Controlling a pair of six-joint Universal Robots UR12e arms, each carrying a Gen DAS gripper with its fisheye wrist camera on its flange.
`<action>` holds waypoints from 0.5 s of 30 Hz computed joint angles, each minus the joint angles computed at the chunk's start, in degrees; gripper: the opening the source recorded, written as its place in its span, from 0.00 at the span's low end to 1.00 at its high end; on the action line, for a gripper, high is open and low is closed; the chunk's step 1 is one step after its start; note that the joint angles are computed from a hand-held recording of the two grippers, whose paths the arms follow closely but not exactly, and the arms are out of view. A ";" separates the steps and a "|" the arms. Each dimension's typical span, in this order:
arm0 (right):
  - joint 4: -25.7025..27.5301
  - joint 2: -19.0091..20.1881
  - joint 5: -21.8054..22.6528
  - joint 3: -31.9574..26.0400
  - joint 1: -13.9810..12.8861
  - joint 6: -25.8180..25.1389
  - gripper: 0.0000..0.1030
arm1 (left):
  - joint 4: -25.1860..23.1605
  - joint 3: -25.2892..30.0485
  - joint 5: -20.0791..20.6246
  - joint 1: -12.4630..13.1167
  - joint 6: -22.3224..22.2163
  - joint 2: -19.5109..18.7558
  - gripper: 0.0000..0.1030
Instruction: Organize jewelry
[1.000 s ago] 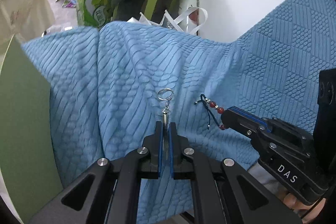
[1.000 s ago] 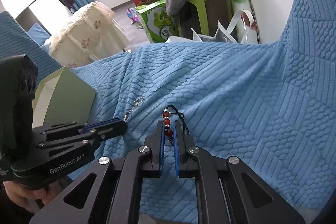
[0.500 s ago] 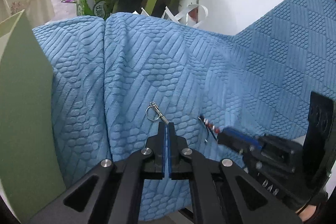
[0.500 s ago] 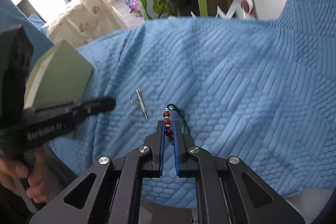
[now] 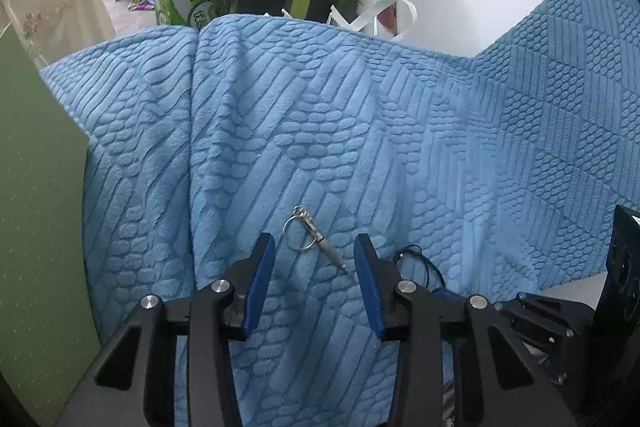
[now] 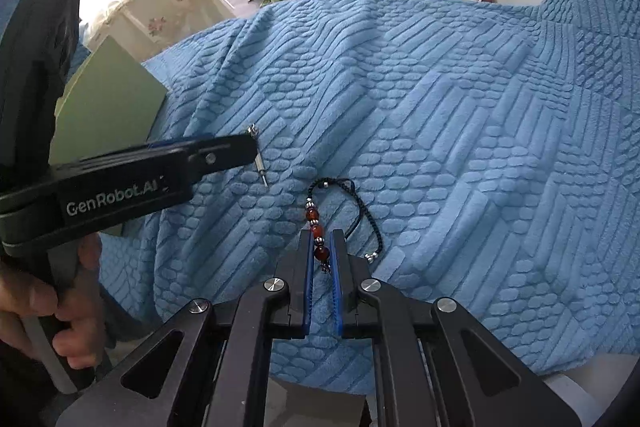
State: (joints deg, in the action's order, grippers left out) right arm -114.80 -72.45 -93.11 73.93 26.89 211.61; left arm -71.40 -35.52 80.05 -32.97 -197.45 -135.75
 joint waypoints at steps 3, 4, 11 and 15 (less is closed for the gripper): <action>-0.28 -0.06 0.37 0.16 -0.13 0.07 0.06 | -0.45 2.03 -0.18 -0.23 0.37 -1.30 0.30; -0.25 -0.12 0.53 0.26 -0.20 0.24 0.07 | -1.21 3.12 -0.03 -0.31 0.42 -1.91 0.29; -2.21 -0.31 0.81 0.79 -0.23 -0.76 0.26 | -3.23 5.51 2.57 -0.84 1.14 -3.43 0.04; -2.45 0.74 -0.13 -0.28 0.22 -3.56 0.22 | -3.39 5.65 2.87 -0.93 1.89 -3.47 0.02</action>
State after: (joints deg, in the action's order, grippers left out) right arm -117.26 -71.71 -93.24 73.64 27.11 208.06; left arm -74.80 -29.87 82.93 -33.90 -195.55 -139.22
